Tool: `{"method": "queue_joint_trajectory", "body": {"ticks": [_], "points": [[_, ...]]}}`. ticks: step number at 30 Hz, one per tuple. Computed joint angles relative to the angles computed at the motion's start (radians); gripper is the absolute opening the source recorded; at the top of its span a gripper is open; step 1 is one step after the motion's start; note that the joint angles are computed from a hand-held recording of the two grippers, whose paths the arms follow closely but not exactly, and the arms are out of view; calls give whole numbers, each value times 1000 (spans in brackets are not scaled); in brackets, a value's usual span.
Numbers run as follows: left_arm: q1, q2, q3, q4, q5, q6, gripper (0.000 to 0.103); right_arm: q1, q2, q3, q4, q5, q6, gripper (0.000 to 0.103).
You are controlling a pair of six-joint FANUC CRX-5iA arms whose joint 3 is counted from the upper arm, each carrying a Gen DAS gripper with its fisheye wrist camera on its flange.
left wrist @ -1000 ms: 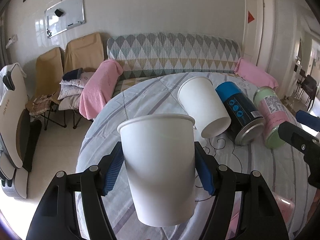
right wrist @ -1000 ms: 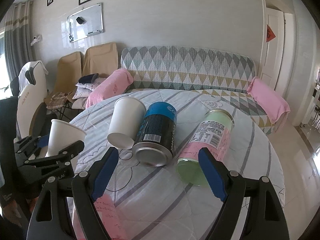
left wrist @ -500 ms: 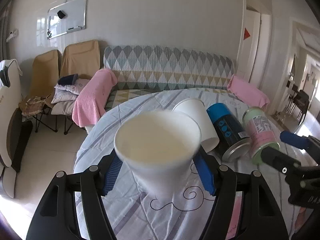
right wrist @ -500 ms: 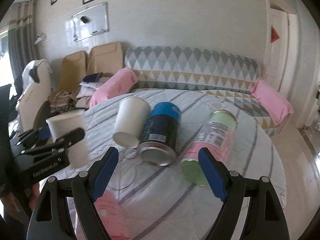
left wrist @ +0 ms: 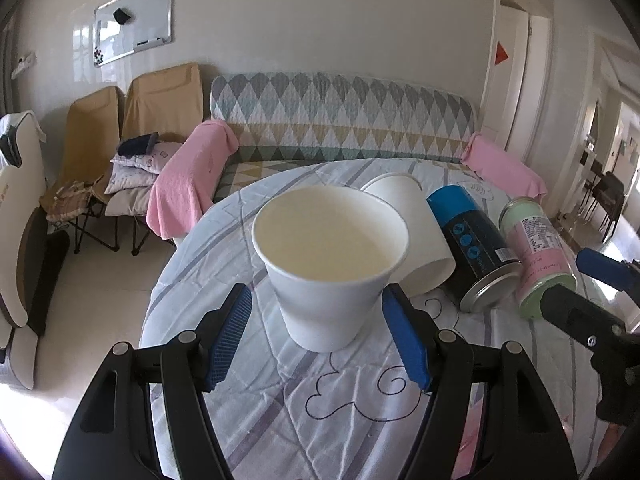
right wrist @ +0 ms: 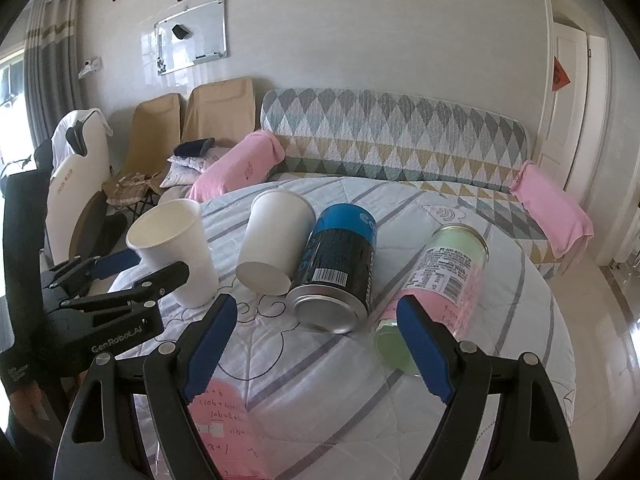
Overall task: Flip cup upright
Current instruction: 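Rotate the held white cup with the left gripper so its opening faces up, then lower the white cup onto the table, open the left gripper, withdraw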
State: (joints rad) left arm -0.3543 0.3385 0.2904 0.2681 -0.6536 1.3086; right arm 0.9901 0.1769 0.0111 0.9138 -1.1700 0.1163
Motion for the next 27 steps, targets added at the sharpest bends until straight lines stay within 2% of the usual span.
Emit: {"method": "queue_joint_trajectory", "body": {"ticks": [4,8,9,14,22,27], "points": [[2,2,2,13,-21,-13,71,0,0,1,-1,0,0,83],[0,-19,-18,21,-22,-6,92,0,2,4,-2,-1,2,83],[-2,-25,-22,13,-16,-2,94,-1,1,3,-2,0,1,83],[-13,-60,-21,-63,-26,53,95,7,-1,1,7,-11,-11,83],[-46,-155,-44,-220,-47,156,95,63,-19,-2,49,-84,-66,83],[-40,-205,-66,-215,-74,165,97,107,-37,-11,68,-141,-121,83]]}}
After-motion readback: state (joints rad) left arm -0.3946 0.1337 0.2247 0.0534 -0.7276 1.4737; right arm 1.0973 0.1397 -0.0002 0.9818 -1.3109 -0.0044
